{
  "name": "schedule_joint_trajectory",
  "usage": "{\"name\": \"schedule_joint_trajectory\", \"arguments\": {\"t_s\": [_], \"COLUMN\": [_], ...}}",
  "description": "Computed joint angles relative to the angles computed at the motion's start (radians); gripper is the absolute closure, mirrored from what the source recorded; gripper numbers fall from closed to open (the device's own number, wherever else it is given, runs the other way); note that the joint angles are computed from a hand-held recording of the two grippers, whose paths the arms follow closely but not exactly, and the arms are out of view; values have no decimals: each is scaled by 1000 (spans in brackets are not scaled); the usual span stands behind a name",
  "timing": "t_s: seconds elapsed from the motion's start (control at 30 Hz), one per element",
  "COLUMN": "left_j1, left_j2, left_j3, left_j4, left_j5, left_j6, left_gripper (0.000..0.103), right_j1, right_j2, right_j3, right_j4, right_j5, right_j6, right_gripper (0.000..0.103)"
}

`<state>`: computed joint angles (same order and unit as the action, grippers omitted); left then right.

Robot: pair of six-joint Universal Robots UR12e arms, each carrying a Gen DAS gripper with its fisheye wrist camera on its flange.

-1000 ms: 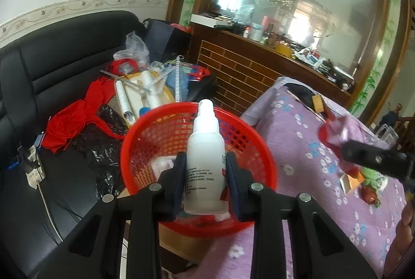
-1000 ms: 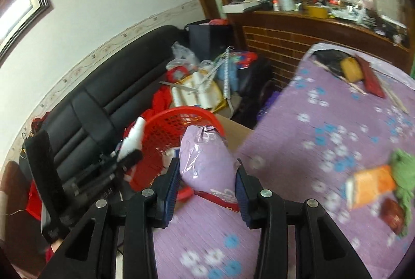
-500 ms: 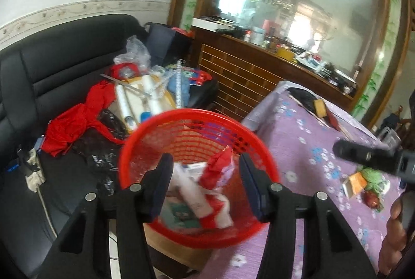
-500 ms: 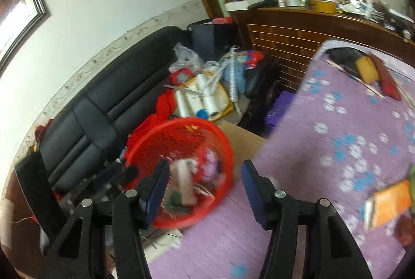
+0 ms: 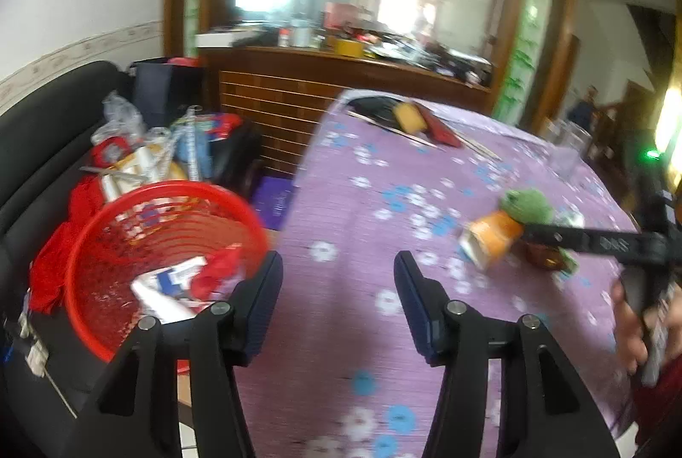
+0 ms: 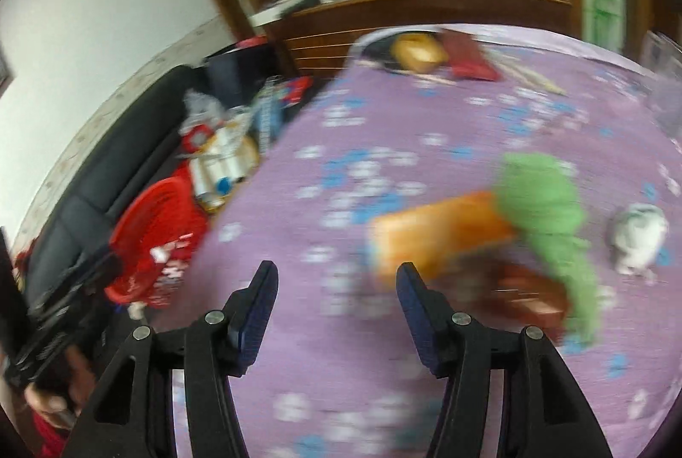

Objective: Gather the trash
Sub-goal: 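Grasp the red candy wrapper with the right gripper while the left reaches the orange box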

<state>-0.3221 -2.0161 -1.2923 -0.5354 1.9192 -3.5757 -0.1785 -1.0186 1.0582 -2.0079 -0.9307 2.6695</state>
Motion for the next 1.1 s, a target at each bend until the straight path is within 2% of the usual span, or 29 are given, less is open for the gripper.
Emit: {"name": "schedule_joint_trajectory", "arguments": {"t_s": [0.13,0.23,0.3,0.4,0.47,0.6,0.67,0.7,0.73,0.87,0.97,1.1], "left_j1": [-12,-23,-30,-35,-35,-34,-34,-33,-31,-30,-32,-34], "left_j2": [-38,-66,-82,-109,-124,-160,-185,-195,-207,-274,-332,-423], "left_j3": [67,112,139,187,213,280,327,344,368,482,578,728], "left_j4": [-62,-99,-124,-168,-189,-231,-255,-266,-282,-352,-407,-510], "left_j5": [-78,-102,-107,-132,-154,-176,-191,-203,-220,-247,-252,-237], "left_j6": [35,68,85,109,119,128,131,132,136,149,165,207], "left_gripper": [48,48,46,44,42,39,37,34,30,27,26,26], "right_j1": [-25,-38,-49,-53,-50,-45,-42,-39,-36,-55,-76,-93], "right_j2": [64,96,114,121,124,99,90,80,79,83,81,89], "right_j3": [-87,-126,-153,-163,-172,-132,-112,-88,-85,-89,-88,-92], "right_j4": [52,92,157,202,254,242,213,158,146,143,117,61], "right_j5": [-29,-27,12,31,28,-1,-25,-53,-77,-22,47,78], "right_j6": [7,14,-19,-54,-131,-246,-269,-258,-260,-230,-182,-67], "right_gripper": [40,40,40,40,40,40,41,51,65,65,65,65]}}
